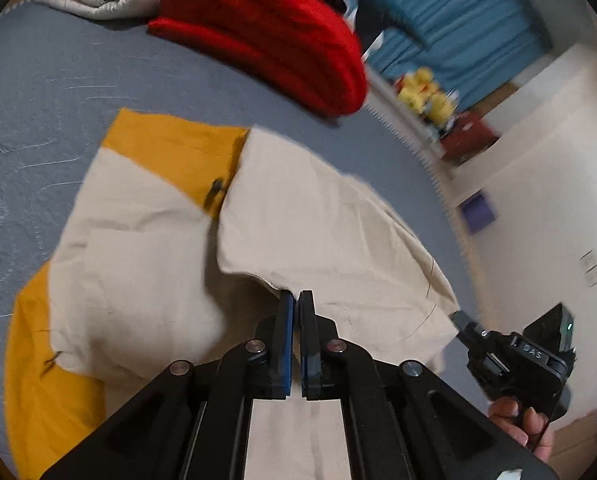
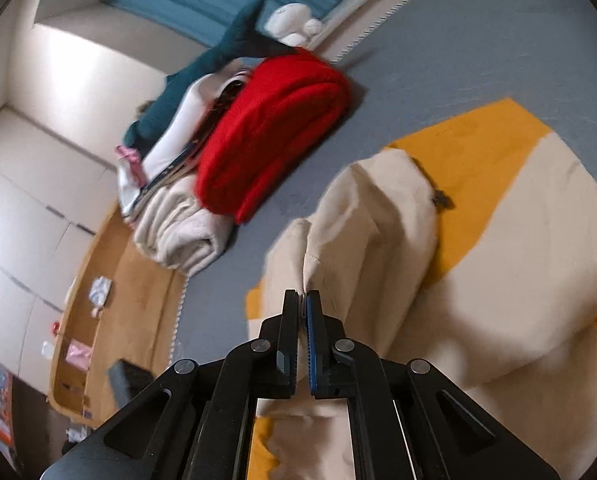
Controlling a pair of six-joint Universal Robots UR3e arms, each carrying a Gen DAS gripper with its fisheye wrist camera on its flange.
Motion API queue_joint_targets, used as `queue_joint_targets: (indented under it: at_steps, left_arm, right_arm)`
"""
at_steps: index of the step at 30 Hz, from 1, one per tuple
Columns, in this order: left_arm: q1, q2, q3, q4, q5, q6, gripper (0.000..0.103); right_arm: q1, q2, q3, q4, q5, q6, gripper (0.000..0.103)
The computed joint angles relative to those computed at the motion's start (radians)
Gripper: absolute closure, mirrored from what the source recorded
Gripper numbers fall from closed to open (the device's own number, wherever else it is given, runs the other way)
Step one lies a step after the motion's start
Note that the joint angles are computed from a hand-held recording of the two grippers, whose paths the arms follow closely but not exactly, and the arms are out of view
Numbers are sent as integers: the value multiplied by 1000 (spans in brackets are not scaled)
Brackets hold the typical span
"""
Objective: Fold large clothes
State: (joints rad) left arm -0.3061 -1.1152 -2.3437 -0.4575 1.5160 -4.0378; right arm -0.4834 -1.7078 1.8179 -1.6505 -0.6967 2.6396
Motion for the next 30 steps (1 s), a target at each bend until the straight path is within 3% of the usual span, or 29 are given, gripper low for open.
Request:
queue_joint_targets:
  at_steps: [3, 6, 8, 10, 13, 15, 18, 21, 26, 30]
  left_arm:
    - [-28, -157, 50, -135, -44, 14, 102]
    - [19, -237, -65, -44, -179, -42, 100]
    - [31, -210, -47, -87, -179, -35, 99]
    - [-31, -198, 62, -195, -65, -23, 98]
    - [-234, -319, 305, -300, 203, 14, 98]
    - [-297, -386, 363, -268, 237, 51, 98]
    - [-284, -451, 335, -156, 111, 85, 98]
    - [-233, -523, 273, -157, -57, 107, 97]
    - [-163, -401, 187, -135, -104, 117, 97]
    - [-124, -328, 209, -179, -66, 149, 97]
  right_arm:
    - [96, 72, 16, -137, -229, 133, 99]
    - [172, 122, 70, -251, -401, 186, 99]
    - [201, 134, 89, -307, -448, 185, 99]
    - [225, 141, 91, -337, -476, 189, 99]
    - [246, 151, 86, -363, -497, 209, 99]
    - [248, 157, 88, -372, -502, 212, 99]
    - [241, 167, 80, -367, -496, 216, 99]
    - [237, 163, 73, -359, -504, 218, 99]
    - [241, 172, 60, -348, -516, 233, 97]
    - [303, 95, 67, -468, -677, 294, 71]
